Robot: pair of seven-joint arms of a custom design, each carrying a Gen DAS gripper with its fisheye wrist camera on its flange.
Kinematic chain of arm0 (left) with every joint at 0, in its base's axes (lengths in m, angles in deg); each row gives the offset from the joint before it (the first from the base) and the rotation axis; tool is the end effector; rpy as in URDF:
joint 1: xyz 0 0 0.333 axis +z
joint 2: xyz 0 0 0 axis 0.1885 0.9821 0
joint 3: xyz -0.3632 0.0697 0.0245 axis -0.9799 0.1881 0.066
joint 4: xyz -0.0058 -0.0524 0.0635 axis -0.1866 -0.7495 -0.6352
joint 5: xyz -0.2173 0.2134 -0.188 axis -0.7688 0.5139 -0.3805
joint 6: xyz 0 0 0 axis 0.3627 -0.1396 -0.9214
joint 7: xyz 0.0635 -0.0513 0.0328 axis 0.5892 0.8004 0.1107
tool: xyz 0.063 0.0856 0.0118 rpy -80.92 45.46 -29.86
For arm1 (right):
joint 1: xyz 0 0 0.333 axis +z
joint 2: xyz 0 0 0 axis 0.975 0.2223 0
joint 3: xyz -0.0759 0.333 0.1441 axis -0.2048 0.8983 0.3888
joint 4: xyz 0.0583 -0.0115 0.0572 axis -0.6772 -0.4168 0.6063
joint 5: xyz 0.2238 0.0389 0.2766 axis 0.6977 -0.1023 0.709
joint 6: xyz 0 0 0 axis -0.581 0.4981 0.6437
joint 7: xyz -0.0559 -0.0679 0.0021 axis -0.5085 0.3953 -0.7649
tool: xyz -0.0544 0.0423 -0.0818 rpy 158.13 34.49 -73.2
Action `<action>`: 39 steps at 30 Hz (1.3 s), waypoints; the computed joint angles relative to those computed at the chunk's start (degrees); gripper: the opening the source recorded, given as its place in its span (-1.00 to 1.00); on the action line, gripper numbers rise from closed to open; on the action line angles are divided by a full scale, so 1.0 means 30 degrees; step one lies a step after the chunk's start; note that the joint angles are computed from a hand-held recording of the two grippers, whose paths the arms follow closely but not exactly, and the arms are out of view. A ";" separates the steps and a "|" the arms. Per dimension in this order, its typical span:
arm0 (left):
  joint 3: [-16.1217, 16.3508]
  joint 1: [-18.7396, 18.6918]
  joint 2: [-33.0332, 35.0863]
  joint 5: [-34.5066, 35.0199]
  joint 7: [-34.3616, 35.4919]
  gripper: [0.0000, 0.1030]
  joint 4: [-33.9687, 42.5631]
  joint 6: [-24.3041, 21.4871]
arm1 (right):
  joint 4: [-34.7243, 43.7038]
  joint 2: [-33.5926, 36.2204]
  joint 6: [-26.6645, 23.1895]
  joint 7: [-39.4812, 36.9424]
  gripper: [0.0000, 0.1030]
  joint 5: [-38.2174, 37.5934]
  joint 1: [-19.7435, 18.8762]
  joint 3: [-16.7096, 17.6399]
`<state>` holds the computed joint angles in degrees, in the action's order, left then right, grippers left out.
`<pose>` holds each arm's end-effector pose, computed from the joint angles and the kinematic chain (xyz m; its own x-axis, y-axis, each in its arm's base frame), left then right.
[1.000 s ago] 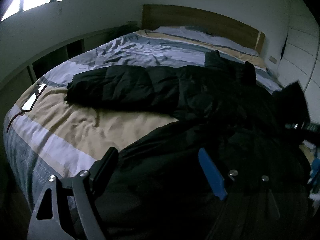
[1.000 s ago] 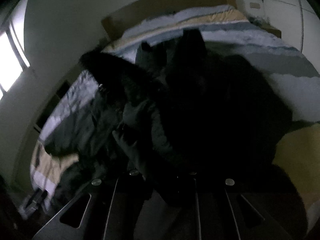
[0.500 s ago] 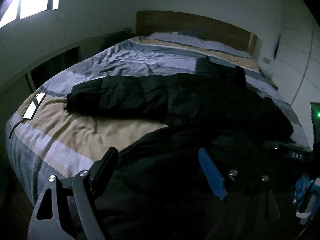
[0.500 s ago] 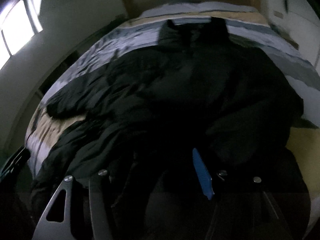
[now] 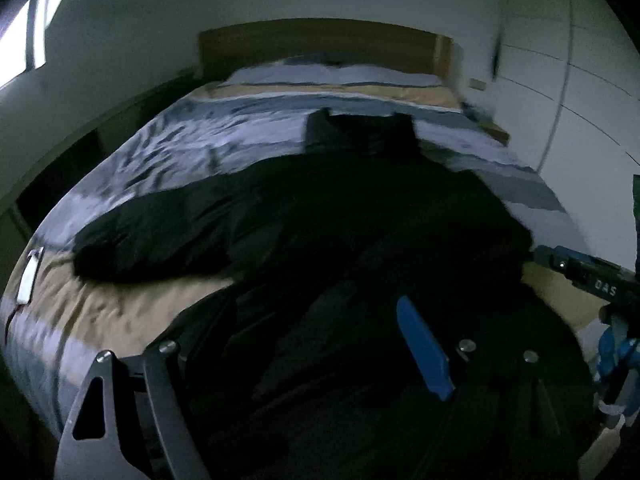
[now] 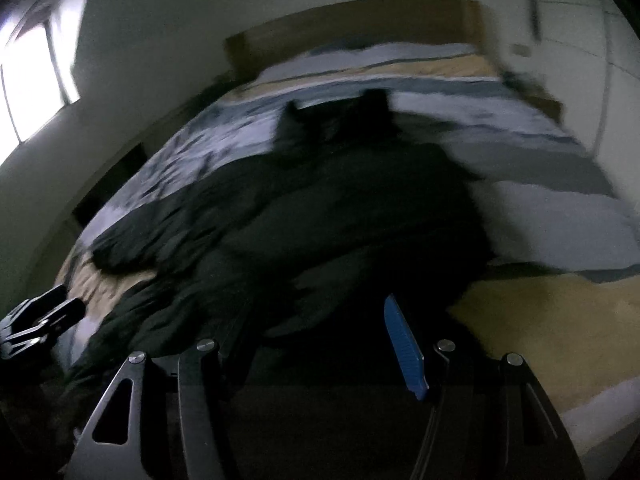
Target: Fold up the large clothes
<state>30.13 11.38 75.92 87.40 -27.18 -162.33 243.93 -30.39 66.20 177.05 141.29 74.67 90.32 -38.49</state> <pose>0.4845 -0.1078 0.5921 0.1853 -0.9826 0.0133 -0.6738 -0.1369 -0.7261 0.5413 0.1402 0.5911 0.2768 -0.9460 -0.1688 -0.7610 -0.1085 -0.6397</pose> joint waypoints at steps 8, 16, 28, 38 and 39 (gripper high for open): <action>-0.0347 -0.2057 0.5813 0.1336 -0.0662 0.61 0.6580 -0.0306 | 0.2590 0.2811 0.0568 0.1470 0.19 -0.2440 -0.0948 -0.0860; 0.0991 -0.4178 1.1122 -0.0127 0.1256 0.61 1.2212 -0.1911 | 0.5453 0.6015 0.0215 0.1090 0.19 -0.2029 -0.1269 -0.0802; 0.2693 -0.4537 1.1893 0.0906 -0.0241 0.61 1.0193 -0.0765 | 0.4844 0.7453 0.1922 0.0449 0.31 -0.2898 0.0161 -0.1233; 0.2091 -0.3912 1.0094 0.0464 -0.0646 0.61 0.8289 -0.0846 | 0.2722 0.5047 0.3116 0.1088 0.33 -0.2671 -0.0017 -0.0713; 0.2072 -0.3862 0.9868 0.0489 -0.0709 0.61 0.8028 -0.0795 | 0.2611 0.4935 0.2779 0.0975 0.33 -0.2642 0.0006 -0.0630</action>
